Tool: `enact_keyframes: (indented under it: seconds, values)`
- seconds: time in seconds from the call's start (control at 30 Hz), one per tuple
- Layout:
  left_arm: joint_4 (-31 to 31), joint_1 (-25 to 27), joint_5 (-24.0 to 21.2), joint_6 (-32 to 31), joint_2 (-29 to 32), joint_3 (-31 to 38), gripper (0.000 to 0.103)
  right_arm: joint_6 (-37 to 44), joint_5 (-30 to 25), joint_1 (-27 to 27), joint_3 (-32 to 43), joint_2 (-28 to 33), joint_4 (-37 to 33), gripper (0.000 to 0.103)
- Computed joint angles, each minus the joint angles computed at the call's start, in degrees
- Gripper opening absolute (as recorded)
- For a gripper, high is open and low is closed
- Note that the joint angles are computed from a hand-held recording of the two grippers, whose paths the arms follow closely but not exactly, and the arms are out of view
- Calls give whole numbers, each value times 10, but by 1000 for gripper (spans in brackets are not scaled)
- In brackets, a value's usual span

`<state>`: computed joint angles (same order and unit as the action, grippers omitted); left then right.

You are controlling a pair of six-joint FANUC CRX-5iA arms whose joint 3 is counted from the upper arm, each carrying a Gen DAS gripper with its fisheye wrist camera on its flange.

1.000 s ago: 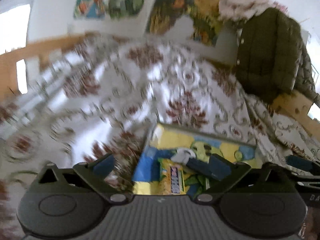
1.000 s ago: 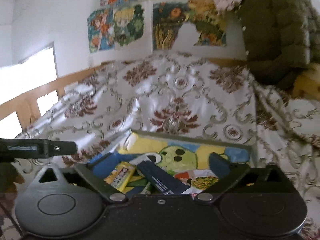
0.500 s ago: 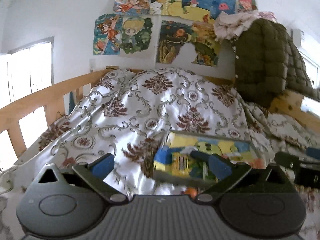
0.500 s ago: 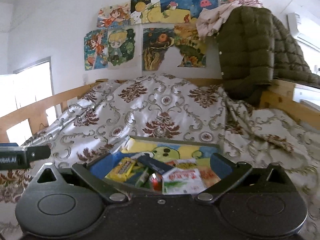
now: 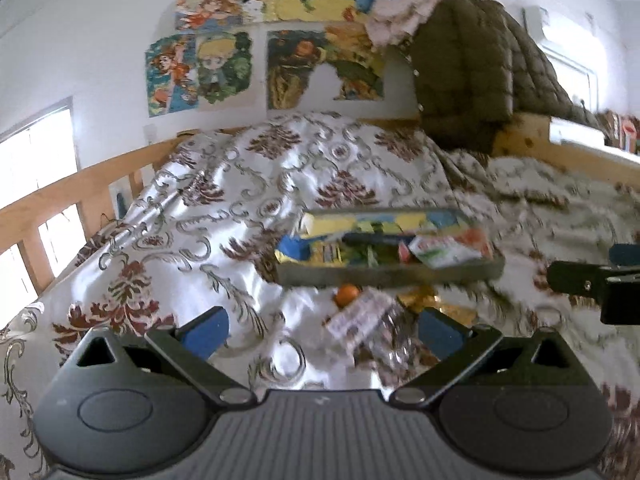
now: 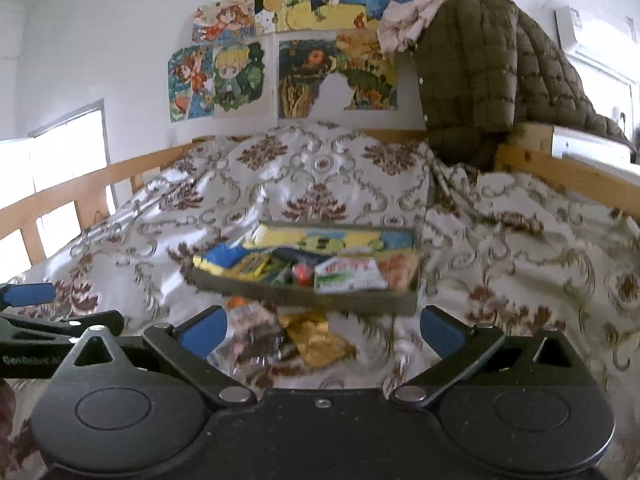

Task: Organize snacks
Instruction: 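Reach the left tool to the clear cracker bar while right reaches the gold packet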

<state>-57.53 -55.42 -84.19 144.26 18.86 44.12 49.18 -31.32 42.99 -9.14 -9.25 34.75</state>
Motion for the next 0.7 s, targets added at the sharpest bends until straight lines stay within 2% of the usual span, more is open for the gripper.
enact_keyframes:
  seconds: [0.33, 0.5, 0.7]
  values:
    - [23, -8, -6, 29, -11, -35, 103, -7, -45, 24, -38, -22, 6, 102]
    - [29, -5, -15, 42, -12, -39, 103, 15, -73, 24, -24, -15, -32, 102]
    - [31, -3, -24, 41, -9, -35, 103, 29, -77, 23, -20, -11, -53, 102]
